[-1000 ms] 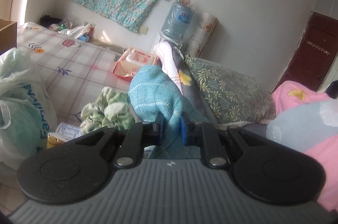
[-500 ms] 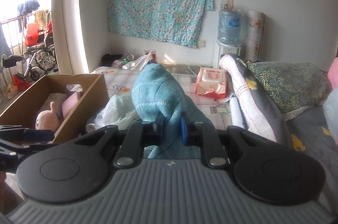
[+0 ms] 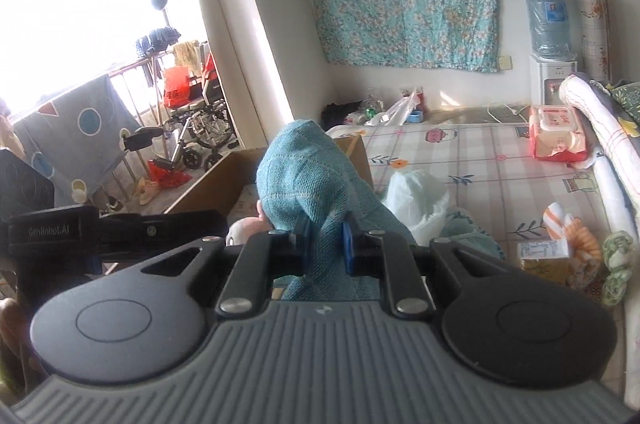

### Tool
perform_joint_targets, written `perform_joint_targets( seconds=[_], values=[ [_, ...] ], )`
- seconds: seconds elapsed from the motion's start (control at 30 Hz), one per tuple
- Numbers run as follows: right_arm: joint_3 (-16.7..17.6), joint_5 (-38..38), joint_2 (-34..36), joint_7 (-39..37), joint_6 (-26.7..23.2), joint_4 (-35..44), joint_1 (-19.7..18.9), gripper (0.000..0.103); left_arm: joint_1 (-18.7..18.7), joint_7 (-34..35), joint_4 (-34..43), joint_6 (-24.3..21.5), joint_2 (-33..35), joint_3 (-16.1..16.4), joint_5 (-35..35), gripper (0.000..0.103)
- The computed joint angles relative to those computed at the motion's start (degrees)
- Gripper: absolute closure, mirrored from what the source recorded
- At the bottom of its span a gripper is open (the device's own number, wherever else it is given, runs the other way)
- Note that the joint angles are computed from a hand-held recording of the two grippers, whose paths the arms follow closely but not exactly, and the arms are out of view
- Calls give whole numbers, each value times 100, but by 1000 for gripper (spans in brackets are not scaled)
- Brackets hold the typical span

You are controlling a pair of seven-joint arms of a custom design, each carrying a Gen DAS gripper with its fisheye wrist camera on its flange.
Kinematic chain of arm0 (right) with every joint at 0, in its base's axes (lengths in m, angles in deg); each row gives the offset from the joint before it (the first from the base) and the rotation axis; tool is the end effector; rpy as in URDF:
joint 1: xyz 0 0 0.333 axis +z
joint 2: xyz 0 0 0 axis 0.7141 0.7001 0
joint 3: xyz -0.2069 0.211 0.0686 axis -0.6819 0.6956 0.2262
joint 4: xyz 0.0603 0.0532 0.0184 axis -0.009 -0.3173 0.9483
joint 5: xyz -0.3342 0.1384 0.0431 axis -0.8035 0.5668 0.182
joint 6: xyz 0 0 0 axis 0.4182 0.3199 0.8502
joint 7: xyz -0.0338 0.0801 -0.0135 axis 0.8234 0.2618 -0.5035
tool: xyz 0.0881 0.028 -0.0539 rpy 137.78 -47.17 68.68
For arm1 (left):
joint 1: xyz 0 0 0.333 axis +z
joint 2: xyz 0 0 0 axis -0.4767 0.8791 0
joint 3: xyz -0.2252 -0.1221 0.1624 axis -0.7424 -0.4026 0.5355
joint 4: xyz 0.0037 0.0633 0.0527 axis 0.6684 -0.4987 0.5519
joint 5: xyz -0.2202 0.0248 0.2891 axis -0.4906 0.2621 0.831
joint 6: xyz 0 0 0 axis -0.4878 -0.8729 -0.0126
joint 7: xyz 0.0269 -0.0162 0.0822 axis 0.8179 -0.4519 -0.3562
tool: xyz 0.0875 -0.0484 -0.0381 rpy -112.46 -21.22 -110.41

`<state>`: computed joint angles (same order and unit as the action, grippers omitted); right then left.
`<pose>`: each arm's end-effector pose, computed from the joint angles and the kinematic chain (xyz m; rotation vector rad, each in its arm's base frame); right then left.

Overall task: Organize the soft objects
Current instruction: 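Carry the towel into the cardboard box beside the plush toy, release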

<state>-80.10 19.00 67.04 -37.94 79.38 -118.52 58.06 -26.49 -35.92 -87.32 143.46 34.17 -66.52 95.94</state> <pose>0.5173 0.0994 0.6493 -1.7836 0.8847 -0.1576 0.4001 -0.2349 0.6251 -1.9204 1.3619 -1.5114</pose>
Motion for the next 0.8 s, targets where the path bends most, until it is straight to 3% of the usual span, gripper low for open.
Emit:
perform_joint_targets(
  seconds=[0.07, 0.17, 0.3, 0.4, 0.5, 0.57, 0.67, 0.8],
  values=[
    [24, 111, 344, 304, -438, 522, 68, 89, 529, -298, -267, -378, -664, -303, 175, 21],
    [207, 192, 985, 929, -1197, 1389, 61, 88, 956, -689, -660, -1005, -1658, -444, 379, 21],
    [717, 57, 2283, 2566, -2309, 2984, 51, 88, 1181, -1080, -974, -1925, -2678, -403, 623, 20],
    [1114, -174, 3252, 3833, -2656, 4098, 222, 88, 1248, -1298, -1119, -2488, -3178, -350, 826, 19],
    [1302, -775, 4102, 4858, -2579, 5098, 579, 88, 1154, -1458, -1214, -2773, -3371, -193, 910, 19],
    [1216, -1485, 4581, 5352, -2373, 5691, 915, 88, 1108, -1538, -1261, -2826, -3388, -92, 950, 19],
    [1052, -2343, 4641, 5678, -1816, 5618, 1298, 87, 1026, -1550, -1369, -2820, -3438, 39, 1044, 19],
    [1236, -2926, 4377, 5182, -1204, 5156, 1493, 84, 936, -1555, -1507, -2791, -3527, 129, 1088, 19]
  ],
)
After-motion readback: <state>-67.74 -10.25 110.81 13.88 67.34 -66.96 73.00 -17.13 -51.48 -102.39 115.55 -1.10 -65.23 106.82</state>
